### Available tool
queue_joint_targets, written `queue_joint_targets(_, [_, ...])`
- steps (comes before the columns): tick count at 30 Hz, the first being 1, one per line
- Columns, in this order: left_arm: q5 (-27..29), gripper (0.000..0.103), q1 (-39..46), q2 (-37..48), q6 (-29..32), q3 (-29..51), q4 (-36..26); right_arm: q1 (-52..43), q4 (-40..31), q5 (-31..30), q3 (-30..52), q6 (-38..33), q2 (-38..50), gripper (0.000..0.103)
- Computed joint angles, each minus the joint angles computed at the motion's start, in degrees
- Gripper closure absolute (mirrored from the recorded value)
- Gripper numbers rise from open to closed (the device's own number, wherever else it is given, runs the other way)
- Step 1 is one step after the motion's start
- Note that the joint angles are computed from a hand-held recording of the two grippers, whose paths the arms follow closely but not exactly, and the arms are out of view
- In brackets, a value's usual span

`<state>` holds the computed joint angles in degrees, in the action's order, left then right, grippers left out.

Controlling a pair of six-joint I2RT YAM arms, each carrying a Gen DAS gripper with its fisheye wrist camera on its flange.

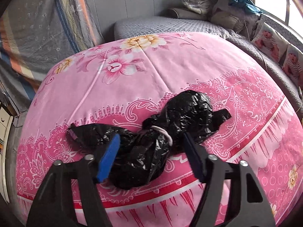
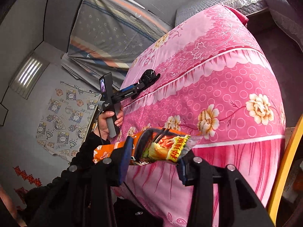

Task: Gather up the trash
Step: 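Grasp the black plastic bag with the left tool, then carry wrapper and black bag over the yellow bin and open both tools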

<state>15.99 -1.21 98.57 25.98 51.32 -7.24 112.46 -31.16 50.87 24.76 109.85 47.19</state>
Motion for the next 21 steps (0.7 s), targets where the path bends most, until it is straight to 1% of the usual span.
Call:
queue_joint_targets(1, [0.2,0.057,-0.1,-0.2,0.1,-0.1,-0.3,1.0,-1.5,0.8,0.6,1.6,0.6,0.064])
queue_joint_targets(4, [0.8,0.070,0.2,-2.8,1.1,-2.2,0.4,2.0,-1.8,1.6,1.5,2.2,1.8,0.064])
queue_joint_targets(7, [3.9,0.074,2.3,-7.1,0.6,-4.6,-0.5,2.6,-0.6,2.1,1.7,1.8,2.5,0.064])
queue_joint_targets(8, [5.5,0.074,3.6,-10.5,-0.1,-6.3,-0.8,1.6,1.5,1.4,1.2,-0.2,2.3,0.064])
queue_joint_targets(10, [9.5,0.074,5.9,-16.1,-0.6,-8.4,-2.8,1.1,3.5,1.0,1.3,-2.3,2.6,0.064])
queue_joint_targets(11, [10.9,0.074,7.2,-20.9,-1.1,-10.6,-3.5,0.9,4.1,0.8,1.4,-3.0,2.9,0.064])
queue_joint_targets(13, [11.7,0.074,9.3,-30.1,-3.2,-14.2,-5.3,0.2,5.8,0.2,1.4,-4.6,3.3,0.064])
queue_joint_targets(14, [11.6,0.074,10.6,-35.7,-5.5,-15.8,-7.5,-0.1,6.9,-0.1,1.3,-5.4,3.5,0.064])
queue_joint_targets(15, [12.3,0.074,11.7,-39.4,-6.9,-16.4,-10.0,-1.3,9.0,-0.9,0.6,-6.9,3.5,0.064])
queue_joint_targets(16, [14.3,0.074,13.5,-43.3,-7.9,-16.7,-13.2,-1.8,10.8,-1.4,0.2,-7.9,3.7,0.064])
queue_joint_targets(17, [16.1,0.074,15.2,-48.5,-8.7,-17.4,-16.6,-2.6,12.9,-2.2,-0.4,-9.2,3.8,0.064])
queue_joint_targets(19, [16.0,0.074,16.2,-57.9,-9.9,-18.5,-21.9,-3.4,15.7,-2.9,-0.9,-10.4,4.7,0.064])
queue_joint_targets(21, [19.2,0.074,18.7,-65.7,-9.8,-17.5,-29.9,-3.6,16.7,-3.0,-1.1,-10.3,5.2,0.064])
